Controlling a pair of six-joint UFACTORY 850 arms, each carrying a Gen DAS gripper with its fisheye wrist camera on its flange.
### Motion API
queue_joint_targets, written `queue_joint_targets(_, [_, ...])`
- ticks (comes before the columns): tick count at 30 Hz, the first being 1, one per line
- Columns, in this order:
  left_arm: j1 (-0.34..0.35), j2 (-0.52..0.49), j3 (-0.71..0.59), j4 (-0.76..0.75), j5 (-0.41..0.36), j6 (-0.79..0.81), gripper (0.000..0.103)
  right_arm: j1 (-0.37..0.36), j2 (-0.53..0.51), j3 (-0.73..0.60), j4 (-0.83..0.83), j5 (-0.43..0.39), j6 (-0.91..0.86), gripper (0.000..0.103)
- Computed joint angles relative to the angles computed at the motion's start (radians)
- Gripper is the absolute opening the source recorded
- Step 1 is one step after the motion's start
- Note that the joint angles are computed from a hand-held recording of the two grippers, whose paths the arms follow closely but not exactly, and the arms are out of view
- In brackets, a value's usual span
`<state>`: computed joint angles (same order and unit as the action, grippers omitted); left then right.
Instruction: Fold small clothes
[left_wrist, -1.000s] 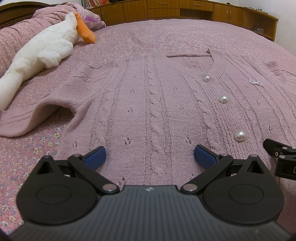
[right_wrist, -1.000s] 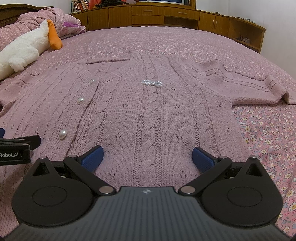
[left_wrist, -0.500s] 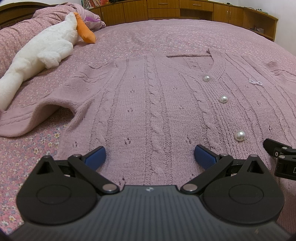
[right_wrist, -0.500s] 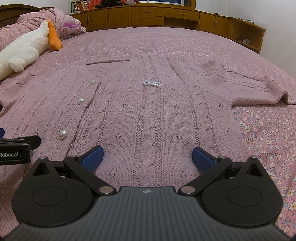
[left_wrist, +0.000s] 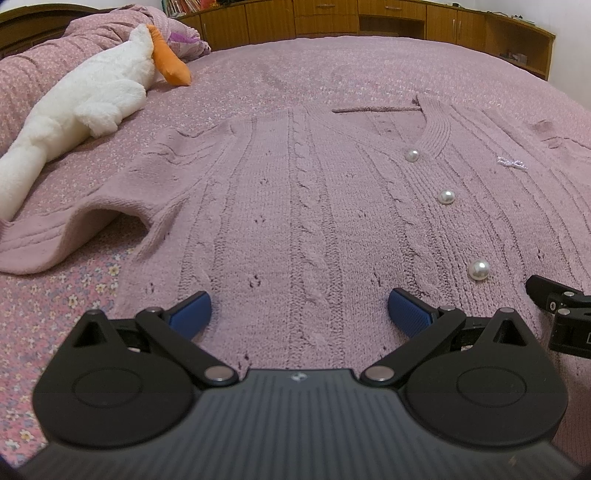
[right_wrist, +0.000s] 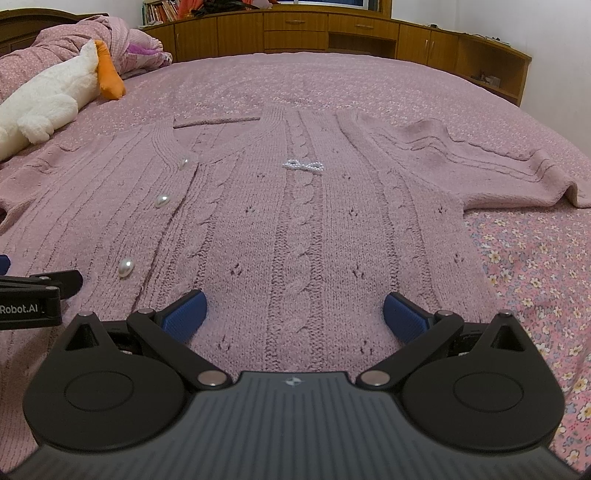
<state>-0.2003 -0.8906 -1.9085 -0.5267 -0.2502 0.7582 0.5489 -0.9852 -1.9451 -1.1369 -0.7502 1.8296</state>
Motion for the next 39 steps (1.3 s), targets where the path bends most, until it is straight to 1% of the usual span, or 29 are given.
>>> queue_joint_targets(2, [-0.001,-0.006,-0.016,0.055,-0.018,-0.063,0.103,0.0,-0.002,-0.004,0.0,-0.002,0.001,0.103])
queue_joint_targets(3, [-0.002,-0.014,-0.037,0.118,-0.043,-0.138,0.103,0.0,-0.002,-0.003,-0.001,-0.002,0.003,0.103])
queue_joint_targets(5, [-0.006,-0.027,-0.069,0.202,-0.078,-0.235,0.103,-0.002,0.002,0.001,0.006,0.007,0.0,0.103])
queue_joint_targets(9, [-0.009,-0.033,-0.082,0.254,-0.096,-0.291,0.103,-0.019,0.026,0.025,0.043,0.061,-0.025,0.103])
queue_joint_targets(11, [-0.012,-0.041,-0.104,0.296,-0.122,-0.337,0.103,-0.027,0.038,0.039,0.063,0.092,-0.058,0.103])
queue_joint_targets(13, [-0.015,-0.058,-0.144,0.349,-0.167,-0.396,0.103,-0.037,0.052,0.054,0.083,0.125,-0.082,0.103])
queue_joint_targets(14, [-0.017,-0.072,-0.175,0.379,-0.202,-0.429,0.103,-0.043,0.062,0.066,0.091,0.146,-0.086,0.103])
queue_joint_targets(16, [-0.02,-0.096,-0.228,0.415,-0.259,-0.472,0.103,-0.056,0.085,0.096,0.104,0.196,-0.084,0.103])
queue_joint_targets(18, [-0.021,-0.111,-0.261,0.435,-0.298,-0.494,0.103,-0.07,0.115,0.137,0.104,0.256,-0.053,0.103])
queue_joint_targets(20, [-0.022,-0.106,-0.254,0.444,-0.298,-0.493,0.103,-0.09,0.154,0.192,0.084,0.335,0.022,0.103])
queue_joint_targets(22, [-0.023,-0.097,-0.239,0.448,-0.29,-0.49,0.103,-0.11,0.195,0.252,0.029,0.408,0.144,0.103])
queue_joint_targets(24, [-0.023,-0.095,-0.237,0.453,-0.293,-0.499,0.103,-0.127,0.232,0.305,-0.052,0.448,0.277,0.103])
queue_joint_targets(25, [-0.023,-0.096,-0.239,0.455,-0.297,-0.505,0.103,-0.135,0.246,0.322,-0.073,0.455,0.313,0.103])
queue_joint_targets(27, [-0.024,-0.1,-0.248,0.456,-0.307,-0.511,0.103,-0.148,0.277,0.366,-0.152,0.459,0.411,0.103])
queue_joint_targets(30, [-0.024,-0.108,-0.262,0.455,-0.315,-0.515,0.103,-0.17,0.32,0.422,-0.22,0.442,0.484,0.103])
queue_joint_targets(33, [-0.026,-0.101,-0.247,0.461,-0.303,-0.521,0.103,-0.198,0.367,0.489,-0.317,0.429,0.605,0.103])
queue_joint_targets(36, [-0.026,-0.096,-0.237,0.463,-0.294,-0.526,0.103,-0.234,0.412,0.568,-0.475,0.413,0.806,0.103])
queue_joint_targets(39, [-0.029,-0.094,-0.235,0.479,-0.294,-0.546,0.103,-0.268,0.45,0.644,-0.618,0.364,1.014,0.103])
